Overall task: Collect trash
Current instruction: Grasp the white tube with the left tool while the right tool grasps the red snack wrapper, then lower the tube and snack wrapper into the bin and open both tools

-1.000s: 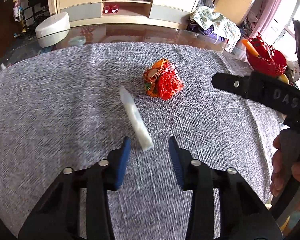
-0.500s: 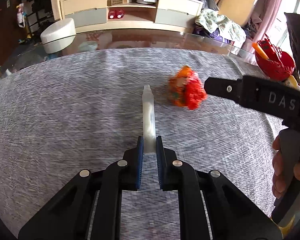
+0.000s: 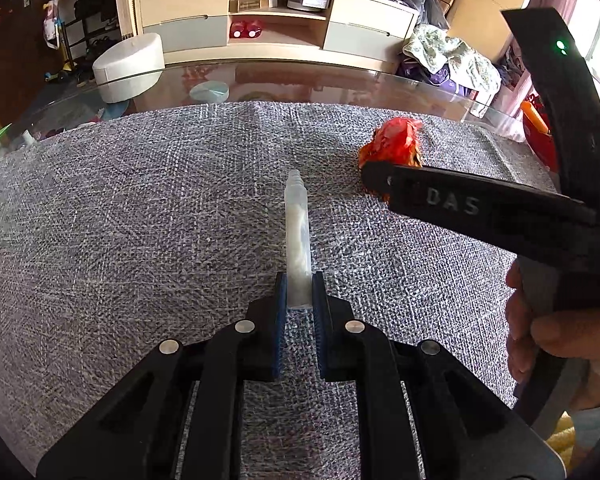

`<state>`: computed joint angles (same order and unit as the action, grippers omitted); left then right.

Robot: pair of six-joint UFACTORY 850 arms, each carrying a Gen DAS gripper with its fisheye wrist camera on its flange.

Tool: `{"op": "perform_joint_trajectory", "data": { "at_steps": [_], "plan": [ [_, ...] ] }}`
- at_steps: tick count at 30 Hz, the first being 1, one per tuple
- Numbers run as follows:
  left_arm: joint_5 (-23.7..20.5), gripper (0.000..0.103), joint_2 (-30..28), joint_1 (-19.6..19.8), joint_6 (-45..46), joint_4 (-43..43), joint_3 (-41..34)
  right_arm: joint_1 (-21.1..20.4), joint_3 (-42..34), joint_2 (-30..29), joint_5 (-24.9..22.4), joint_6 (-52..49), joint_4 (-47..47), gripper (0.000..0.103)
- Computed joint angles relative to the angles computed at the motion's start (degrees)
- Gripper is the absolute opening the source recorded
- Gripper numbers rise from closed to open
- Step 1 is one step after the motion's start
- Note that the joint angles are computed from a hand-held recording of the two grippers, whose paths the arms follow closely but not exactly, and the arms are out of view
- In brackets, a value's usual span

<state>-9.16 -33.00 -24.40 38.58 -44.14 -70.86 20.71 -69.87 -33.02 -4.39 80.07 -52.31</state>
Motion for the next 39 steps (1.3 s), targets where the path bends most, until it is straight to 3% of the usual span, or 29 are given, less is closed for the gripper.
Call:
{"op": "perform_joint_trajectory", "data": {
  "at_steps": [3, 5, 11, 15, 19, 29, 39],
  "plan": [
    [0.43, 0.011, 0.84, 0.14, -0.78, 0.74, 0.89, 0.59, -0.67, 0.27, -1.95, -4.75, 3.6, 0.038],
    [0.76, 0.011, 1.5, 0.16, -1.9, 1.85, 1.53, 0.72, 0.31, 0.93, -1.32, -0.65, -0.85, 0.032],
    [1.22, 0.011, 5.87, -0.16, 3.55, -3.7, 5.68, 1.65, 6.74, 7.14, -2.3, 11.73, -12.89, 0.032],
    [0.24, 0.011, 10.91, -0.56, 19.06, -19.7, 10.3, 3.41, 12.66, 13.14, -5.47, 20.26, -20.1, 0.032],
    [0.63, 0.011, 16.48, -1.57, 25.64, -26.8, 15.59, 5.21, 18.59, 19.31, -6.52, 22.7, -21.12, 0.032],
    [1.55, 0.011, 30.32, -4.9, 37.64, -40.35, 30.1, 14.36, 33.02, 34.11, -10.92, 31.83, -22.34, 0.033],
    [3.31, 0.011, 40.52, -9.19, 44.06, -48.32, 42.89, 24.98, 43.29, 41.57, -14.67, 44.26, -24.52, 0.033]
  ]
}}
